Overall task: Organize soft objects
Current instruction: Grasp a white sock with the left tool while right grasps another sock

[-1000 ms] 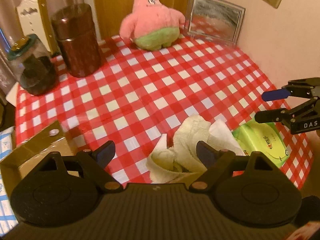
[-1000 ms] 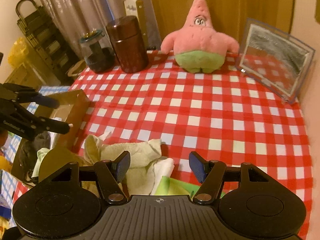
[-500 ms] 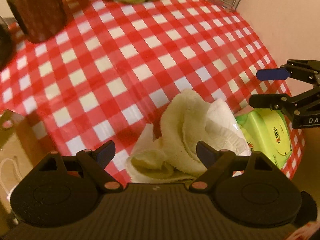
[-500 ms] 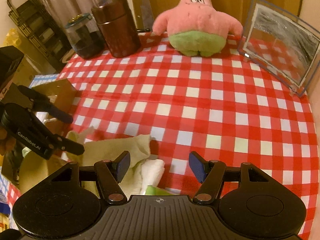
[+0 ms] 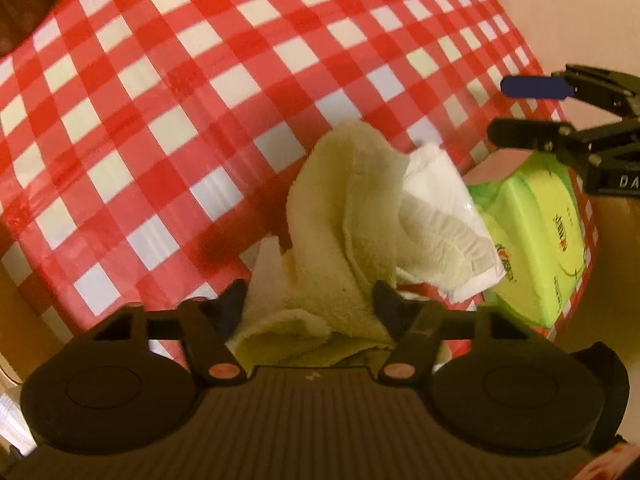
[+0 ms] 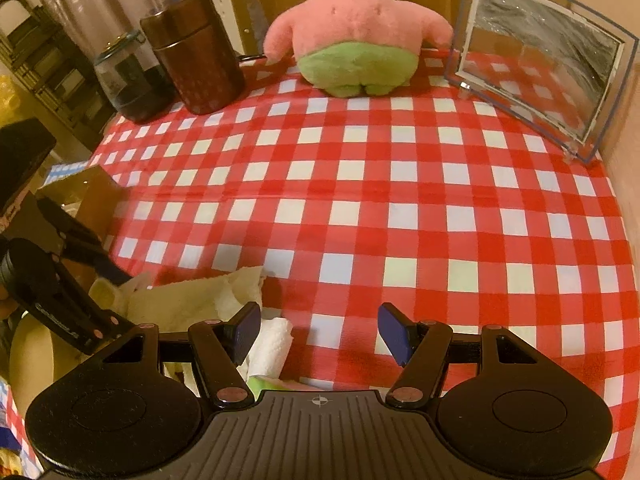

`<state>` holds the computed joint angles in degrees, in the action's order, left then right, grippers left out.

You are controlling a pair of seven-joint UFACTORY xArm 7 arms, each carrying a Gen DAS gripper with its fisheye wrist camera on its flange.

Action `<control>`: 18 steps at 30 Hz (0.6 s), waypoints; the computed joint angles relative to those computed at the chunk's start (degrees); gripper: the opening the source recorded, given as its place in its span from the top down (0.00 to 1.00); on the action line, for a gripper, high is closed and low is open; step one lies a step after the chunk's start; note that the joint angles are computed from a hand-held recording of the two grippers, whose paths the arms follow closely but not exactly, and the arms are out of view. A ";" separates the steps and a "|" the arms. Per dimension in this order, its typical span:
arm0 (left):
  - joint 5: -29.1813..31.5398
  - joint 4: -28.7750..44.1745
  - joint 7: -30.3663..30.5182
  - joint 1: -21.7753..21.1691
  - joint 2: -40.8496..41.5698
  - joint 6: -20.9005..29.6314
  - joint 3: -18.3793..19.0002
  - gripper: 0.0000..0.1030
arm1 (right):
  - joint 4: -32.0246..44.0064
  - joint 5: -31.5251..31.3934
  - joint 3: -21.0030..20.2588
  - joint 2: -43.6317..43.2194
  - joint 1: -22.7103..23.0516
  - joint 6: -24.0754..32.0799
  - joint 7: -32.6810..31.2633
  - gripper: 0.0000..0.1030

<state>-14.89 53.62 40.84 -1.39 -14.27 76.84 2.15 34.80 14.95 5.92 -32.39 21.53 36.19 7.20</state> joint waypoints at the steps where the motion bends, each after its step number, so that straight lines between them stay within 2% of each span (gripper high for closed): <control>1: 0.04 0.06 0.20 -0.03 0.22 0.19 0.00 0.57 | -0.05 0.03 0.07 0.09 -0.03 -0.23 0.17 0.37; 4: 0.29 -0.31 0.39 0.03 0.34 0.07 -0.05 0.75 | -0.13 0.03 0.12 0.15 -0.03 -0.31 0.51 0.37; 7: -1.20 -0.71 1.13 0.37 -0.29 -0.45 0.60 0.86 | -0.21 0.14 0.10 -0.01 0.15 0.00 0.66 0.37; 12: -4.71 -1.26 0.93 1.42 -3.72 -5.22 2.14 0.89 | 0.44 1.06 -0.46 0.38 1.00 1.13 -0.45 0.37; 18: -6.51 -1.63 0.34 2.33 -9.40 -14.40 3.81 0.89 | 4.00 3.30 -0.72 4.71 2.50 2.82 -3.44 0.37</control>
<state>-21.40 51.99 41.18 0.93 -23.67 62.44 5.96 38.81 18.25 5.20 -27.68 24.02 39.01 3.76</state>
